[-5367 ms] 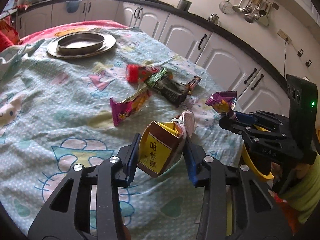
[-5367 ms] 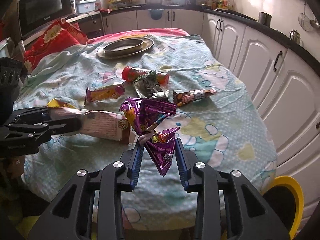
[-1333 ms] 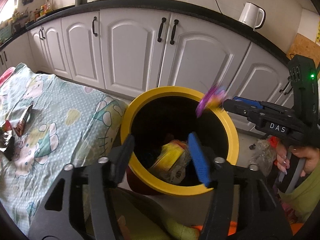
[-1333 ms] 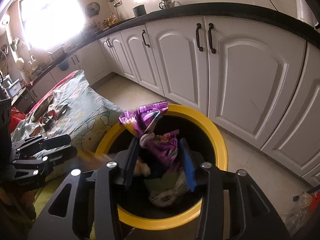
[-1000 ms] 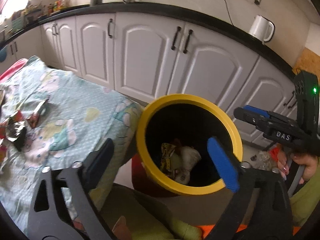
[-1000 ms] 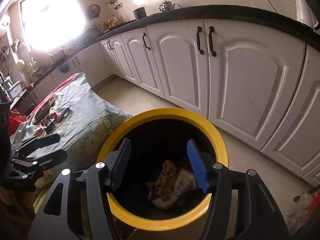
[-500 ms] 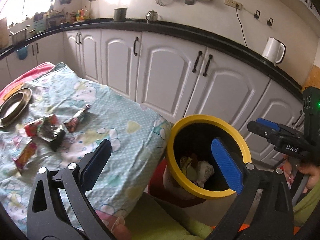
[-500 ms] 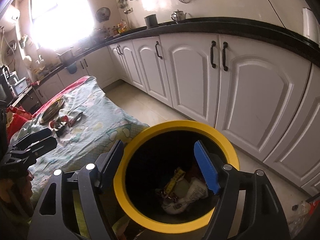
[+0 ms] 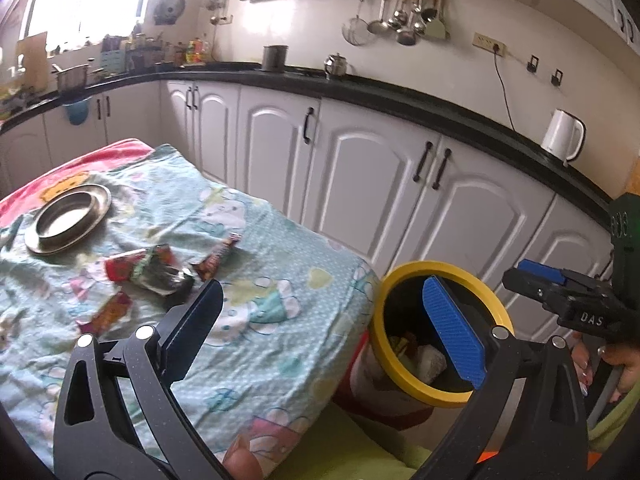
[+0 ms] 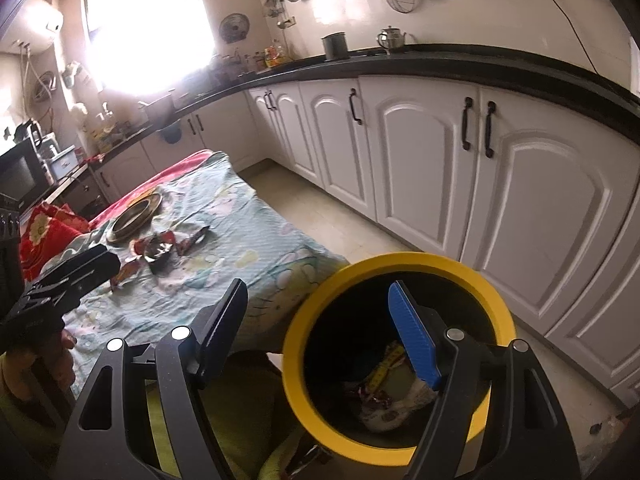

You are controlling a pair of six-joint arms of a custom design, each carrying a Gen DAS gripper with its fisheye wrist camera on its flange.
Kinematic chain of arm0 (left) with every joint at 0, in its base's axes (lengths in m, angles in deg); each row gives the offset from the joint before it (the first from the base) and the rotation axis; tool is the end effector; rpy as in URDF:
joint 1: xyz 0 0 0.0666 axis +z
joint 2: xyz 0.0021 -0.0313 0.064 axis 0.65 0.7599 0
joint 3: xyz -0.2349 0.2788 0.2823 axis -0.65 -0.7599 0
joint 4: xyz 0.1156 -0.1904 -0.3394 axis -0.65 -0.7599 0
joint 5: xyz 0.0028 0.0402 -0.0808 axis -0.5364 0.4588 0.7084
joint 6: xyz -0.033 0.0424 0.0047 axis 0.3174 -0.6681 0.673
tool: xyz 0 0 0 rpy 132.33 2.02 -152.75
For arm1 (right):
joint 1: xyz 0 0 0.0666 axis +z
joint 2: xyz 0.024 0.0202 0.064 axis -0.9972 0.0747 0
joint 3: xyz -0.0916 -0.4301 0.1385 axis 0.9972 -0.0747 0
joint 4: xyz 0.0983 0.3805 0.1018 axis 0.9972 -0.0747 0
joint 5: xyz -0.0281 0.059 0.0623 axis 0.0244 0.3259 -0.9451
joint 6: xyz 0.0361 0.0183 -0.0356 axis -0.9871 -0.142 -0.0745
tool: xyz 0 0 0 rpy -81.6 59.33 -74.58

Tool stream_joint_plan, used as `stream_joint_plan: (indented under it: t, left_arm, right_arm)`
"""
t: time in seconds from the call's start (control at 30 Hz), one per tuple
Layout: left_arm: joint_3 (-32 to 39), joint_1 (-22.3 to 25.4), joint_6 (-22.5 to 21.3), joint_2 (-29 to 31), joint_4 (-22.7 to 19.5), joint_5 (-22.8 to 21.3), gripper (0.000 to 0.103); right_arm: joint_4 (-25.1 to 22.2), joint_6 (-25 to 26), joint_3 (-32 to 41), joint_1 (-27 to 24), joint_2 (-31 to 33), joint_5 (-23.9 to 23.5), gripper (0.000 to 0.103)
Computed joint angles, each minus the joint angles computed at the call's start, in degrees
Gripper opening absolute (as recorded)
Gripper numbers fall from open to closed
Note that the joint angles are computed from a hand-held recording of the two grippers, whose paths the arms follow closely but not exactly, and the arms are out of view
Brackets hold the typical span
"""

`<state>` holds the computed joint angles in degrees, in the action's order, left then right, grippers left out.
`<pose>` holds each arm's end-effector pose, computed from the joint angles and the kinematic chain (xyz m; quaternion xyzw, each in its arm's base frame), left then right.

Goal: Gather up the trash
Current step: 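Move both tools back over the bed toward the red tube and green packet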

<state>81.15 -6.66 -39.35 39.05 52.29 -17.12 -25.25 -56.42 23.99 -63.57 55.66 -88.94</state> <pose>0.2749 -0.2677 0.3990 -0.0440 0.8754 -0.0646 0.4770 0.3297 0.1419 0.3852 -0.1605 0.8799 0.2031 0.3985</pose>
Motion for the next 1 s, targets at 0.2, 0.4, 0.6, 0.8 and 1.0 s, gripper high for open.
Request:
stream_joint_plan:
  t: [0.2, 0.4, 0.6, 0.8, 1.0]
  left_arm:
    - [-1.7, 1.1, 0.9, -3.1, -0.9, -2.8, 0.092]
    - [-3.1, 2.2, 1.1, -5.6, -1.5, -5.2, 0.092]
    - [-4.8, 3.8, 1.6, -8.1, -2.1, -6.7, 0.092]
    - [-6.9, 6.9, 2.7, -11.1, -2.6, -6.9, 0.092]
    - [-8.8, 12.2, 3.8, -14.0, -3.4, -5.3, 0.092]
  right_arm:
    - [-0.5, -0.5, 1.4, 3.0, 0.7, 0.2, 0.071]
    - [-0.6, -1.2, 3.2, 6.0, 2.3, 0.4, 0.071]
    - [-0.2, -1.9, 5.4, 9.9, 4.6, 0.8, 0.070]
    - [-0.3, -1.2, 7.3, 13.2, 7.1, 1.3, 0.070]
    - [-0.4, -0.2, 9.8, 16.1, 10.5, 1.2, 0.070]
